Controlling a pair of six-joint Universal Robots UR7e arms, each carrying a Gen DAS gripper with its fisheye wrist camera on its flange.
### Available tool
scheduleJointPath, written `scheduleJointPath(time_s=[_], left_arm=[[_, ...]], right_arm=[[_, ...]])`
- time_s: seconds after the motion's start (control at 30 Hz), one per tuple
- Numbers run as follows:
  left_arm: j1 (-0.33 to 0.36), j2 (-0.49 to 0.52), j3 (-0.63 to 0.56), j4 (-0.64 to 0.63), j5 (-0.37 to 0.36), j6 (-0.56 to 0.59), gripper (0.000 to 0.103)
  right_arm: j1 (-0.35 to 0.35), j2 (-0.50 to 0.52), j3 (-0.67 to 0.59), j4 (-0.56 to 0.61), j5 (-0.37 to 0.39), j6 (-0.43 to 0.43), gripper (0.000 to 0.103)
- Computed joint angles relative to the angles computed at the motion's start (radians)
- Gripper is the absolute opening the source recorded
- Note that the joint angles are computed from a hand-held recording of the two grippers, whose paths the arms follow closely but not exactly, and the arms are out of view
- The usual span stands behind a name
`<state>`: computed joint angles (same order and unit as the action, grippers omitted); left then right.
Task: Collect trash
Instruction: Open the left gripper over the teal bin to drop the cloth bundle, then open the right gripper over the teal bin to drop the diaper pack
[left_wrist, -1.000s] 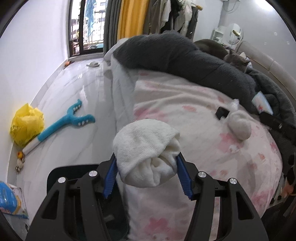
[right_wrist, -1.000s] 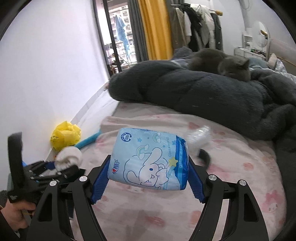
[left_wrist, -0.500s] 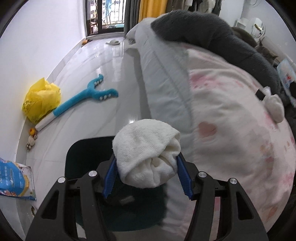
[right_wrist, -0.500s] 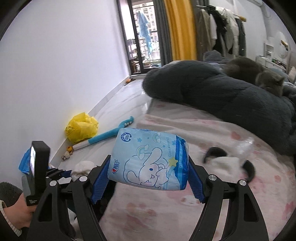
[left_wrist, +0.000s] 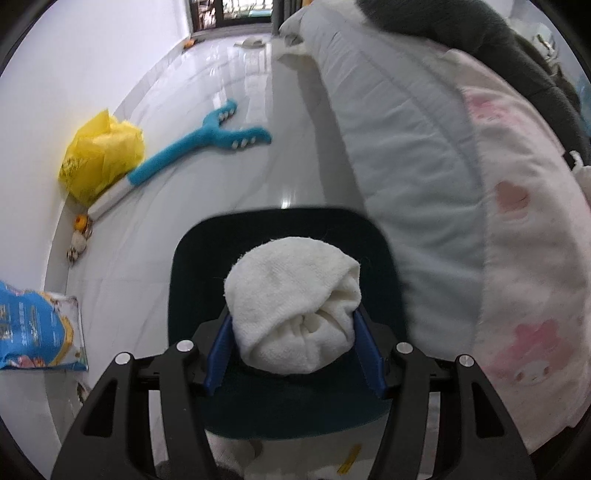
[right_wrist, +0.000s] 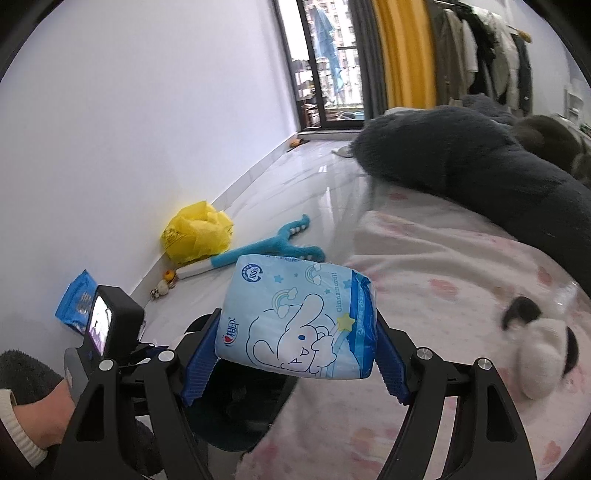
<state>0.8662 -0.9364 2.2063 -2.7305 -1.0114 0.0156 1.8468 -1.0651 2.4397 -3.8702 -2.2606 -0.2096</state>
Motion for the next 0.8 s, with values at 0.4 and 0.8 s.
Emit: scheduleJointPath(time_s=[0.4,0.8], left_arm=[[0.07,-0.065,-0.013,0.082,-0.016,0.024,0.082],[0.11,-0.145,-0.005,0.022,-0.026,0.078,0.084]], right_arm=[[0.001,0.097,-0.092,0.122,0.045,0.003,0.076],[-0.038,0.175,-0.175,0.246,0.079,0.039,0.076]])
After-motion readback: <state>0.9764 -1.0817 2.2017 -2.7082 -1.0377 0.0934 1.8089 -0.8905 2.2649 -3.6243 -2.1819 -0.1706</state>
